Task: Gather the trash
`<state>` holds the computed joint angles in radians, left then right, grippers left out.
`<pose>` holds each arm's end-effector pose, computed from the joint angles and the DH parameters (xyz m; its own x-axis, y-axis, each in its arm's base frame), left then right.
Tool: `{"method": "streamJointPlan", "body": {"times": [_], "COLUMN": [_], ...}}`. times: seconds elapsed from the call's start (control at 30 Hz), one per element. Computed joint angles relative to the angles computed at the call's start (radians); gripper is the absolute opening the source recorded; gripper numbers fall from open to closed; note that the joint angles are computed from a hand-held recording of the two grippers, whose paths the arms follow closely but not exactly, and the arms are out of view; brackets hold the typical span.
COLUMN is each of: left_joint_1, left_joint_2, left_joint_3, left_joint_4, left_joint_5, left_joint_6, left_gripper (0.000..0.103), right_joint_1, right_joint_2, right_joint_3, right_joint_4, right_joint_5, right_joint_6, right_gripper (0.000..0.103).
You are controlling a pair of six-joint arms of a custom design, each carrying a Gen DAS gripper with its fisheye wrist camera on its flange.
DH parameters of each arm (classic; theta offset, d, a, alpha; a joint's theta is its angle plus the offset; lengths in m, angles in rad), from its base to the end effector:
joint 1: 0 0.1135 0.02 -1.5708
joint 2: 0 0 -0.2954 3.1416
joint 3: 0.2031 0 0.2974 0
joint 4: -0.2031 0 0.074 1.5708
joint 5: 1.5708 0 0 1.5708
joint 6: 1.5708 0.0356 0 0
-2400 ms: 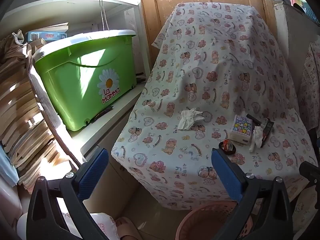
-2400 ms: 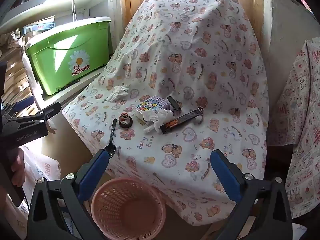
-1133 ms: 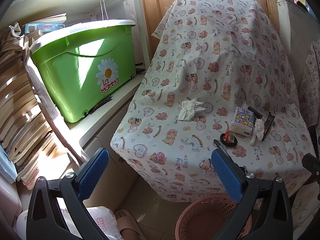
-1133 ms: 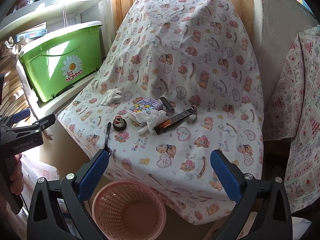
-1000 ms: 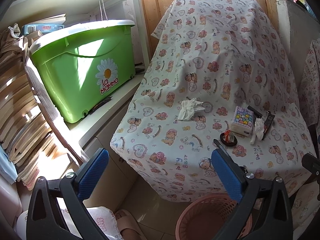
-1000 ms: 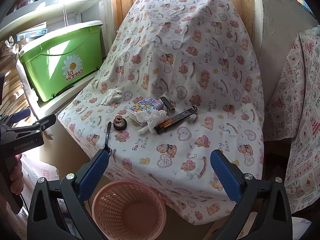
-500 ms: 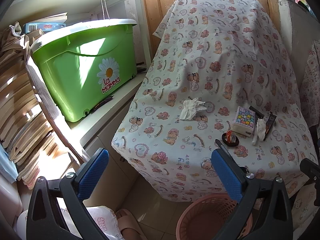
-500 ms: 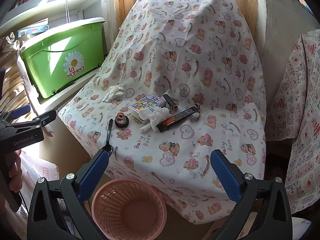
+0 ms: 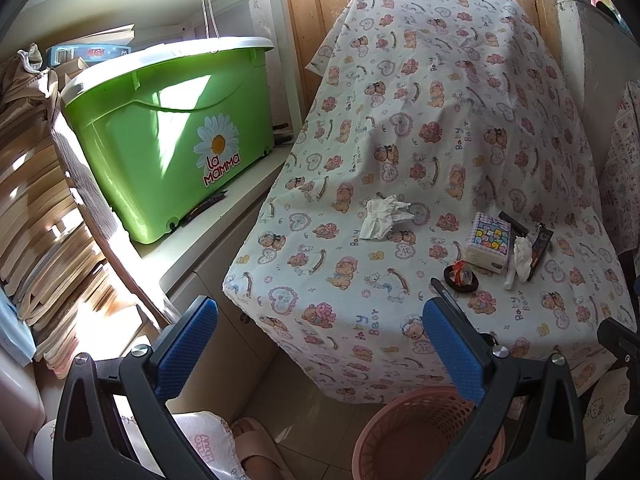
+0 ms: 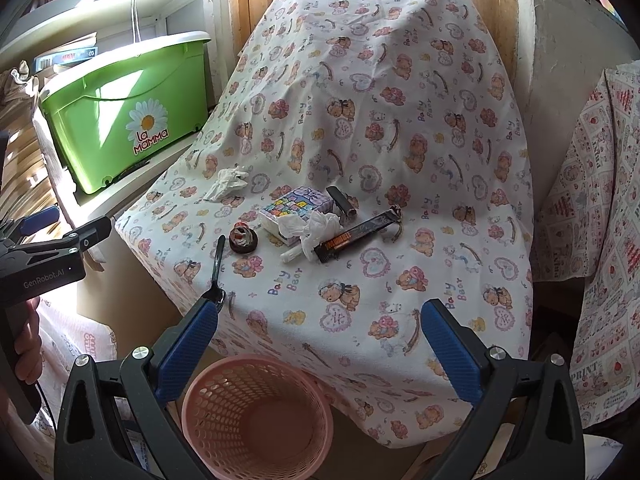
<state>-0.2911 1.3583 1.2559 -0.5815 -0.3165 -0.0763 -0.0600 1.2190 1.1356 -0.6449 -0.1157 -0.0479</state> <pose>0.3262 -0.0862 0.3640 -0.6066 0.1061 -0.7879 -0.0046 0.9906 0.1370 0.2948 -0.0136 0.3535 -0.6624 -0.0078 -0.7491 -0.0582 0.9975 0.0410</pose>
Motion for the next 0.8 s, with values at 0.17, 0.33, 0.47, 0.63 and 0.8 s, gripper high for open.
{"method": "streamJointPlan", "body": {"times": [0.17,0.33,0.47,0.63,0.8], "left_joint_1": [0.0,0.001,0.003,0.003,0.001], "left_joint_2": [0.0,0.0,0.001,0.012,0.023], "left_joint_3": [0.0,-0.001,-0.004,0.003,0.015], "left_joint_4": [0.0,-0.001,-0.004,-0.014,-0.031], "left_joint_5": [0.0,-0.001,0.0,0.001,0.002], "left_joint_6": [0.0,0.001,0.004,0.0,0.0], "left_gripper": [0.101,0.101,0.101,0.101,0.101], "right_joint_1": [-0.002,-0.001,0.0,0.0,-0.013], "right_joint_2": [0.002,0.003,0.003,0.002,0.009], "right_joint_3": [0.0,0.002,-0.002,-0.001,-0.005], "right_joint_4": [0.0,-0.001,0.003,0.002,0.006], "right_joint_5": [-0.003,-0.001,-0.001,0.002,-0.005], "right_joint_6": [-0.002,-0.002,-0.003,-0.003,-0.005], "right_gripper": [0.102,0.102,0.102,0.102,0.102]}}
